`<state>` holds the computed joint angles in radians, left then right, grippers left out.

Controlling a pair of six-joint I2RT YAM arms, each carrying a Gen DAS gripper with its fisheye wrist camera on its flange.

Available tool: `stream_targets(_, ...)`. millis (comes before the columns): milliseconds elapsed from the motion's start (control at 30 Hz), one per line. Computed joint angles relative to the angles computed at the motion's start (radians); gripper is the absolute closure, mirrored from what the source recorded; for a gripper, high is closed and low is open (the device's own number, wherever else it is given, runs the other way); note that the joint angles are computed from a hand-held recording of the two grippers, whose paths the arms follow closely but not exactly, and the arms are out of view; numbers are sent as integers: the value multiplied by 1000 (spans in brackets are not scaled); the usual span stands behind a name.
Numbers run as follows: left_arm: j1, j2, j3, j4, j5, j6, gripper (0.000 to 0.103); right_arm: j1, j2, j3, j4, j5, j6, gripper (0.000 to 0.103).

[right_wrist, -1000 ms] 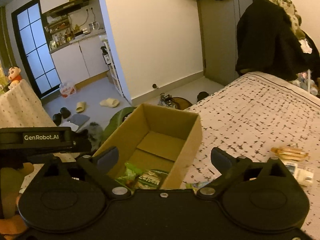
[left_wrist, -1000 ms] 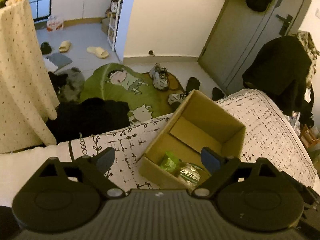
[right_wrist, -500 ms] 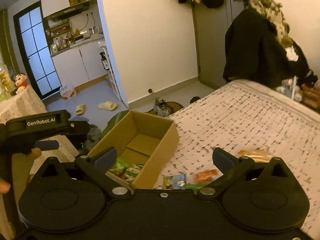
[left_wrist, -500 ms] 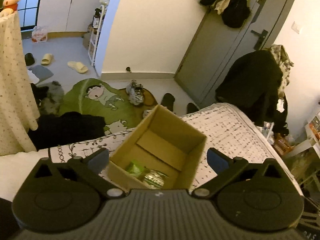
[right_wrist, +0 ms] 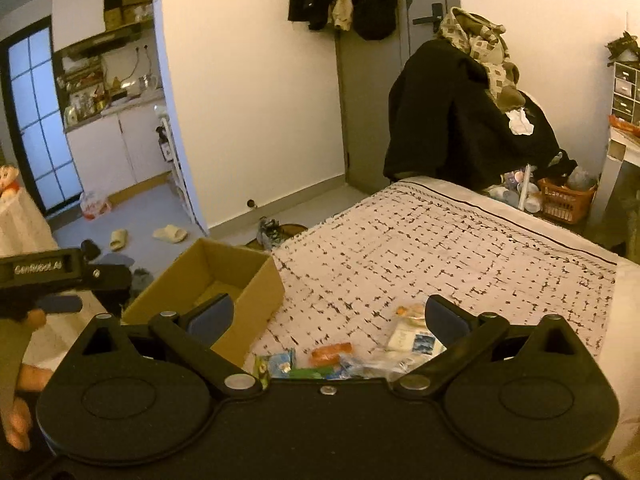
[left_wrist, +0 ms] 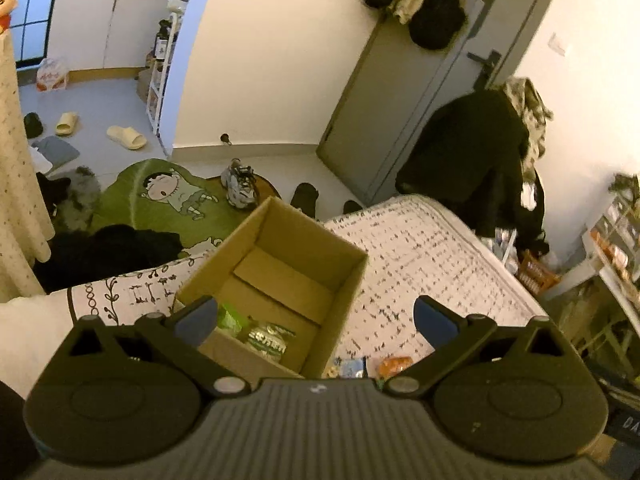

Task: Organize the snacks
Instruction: 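Move both open grippers back toward the remaining snack packets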

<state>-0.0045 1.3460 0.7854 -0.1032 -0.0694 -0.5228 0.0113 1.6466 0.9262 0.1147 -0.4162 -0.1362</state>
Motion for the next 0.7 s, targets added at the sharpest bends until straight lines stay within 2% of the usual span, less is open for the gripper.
stream_targets(200, -45, 39, 33, -77, 5, 20, 0, -38, 4, -37, -27, -28, -57, 0)
stream_targets(333, -68, 58, 27, -89, 26, 2, 0, -71, 11, -38, -62, -39, -83, 0)
stream_targets(533, -122, 73, 9, -64, -6, 7, 0, -125, 39, 2, -90, -40, 22, 0)
stream_targets(633, -144, 89, 0, -26, 11, 14, 0, -152, 57, 12, -88, -60, 61, 0)
stream_targets(700, -175, 106, -3, -2, -34, 14, 1, -158, 72, 20, -84, -57, 67, 0)
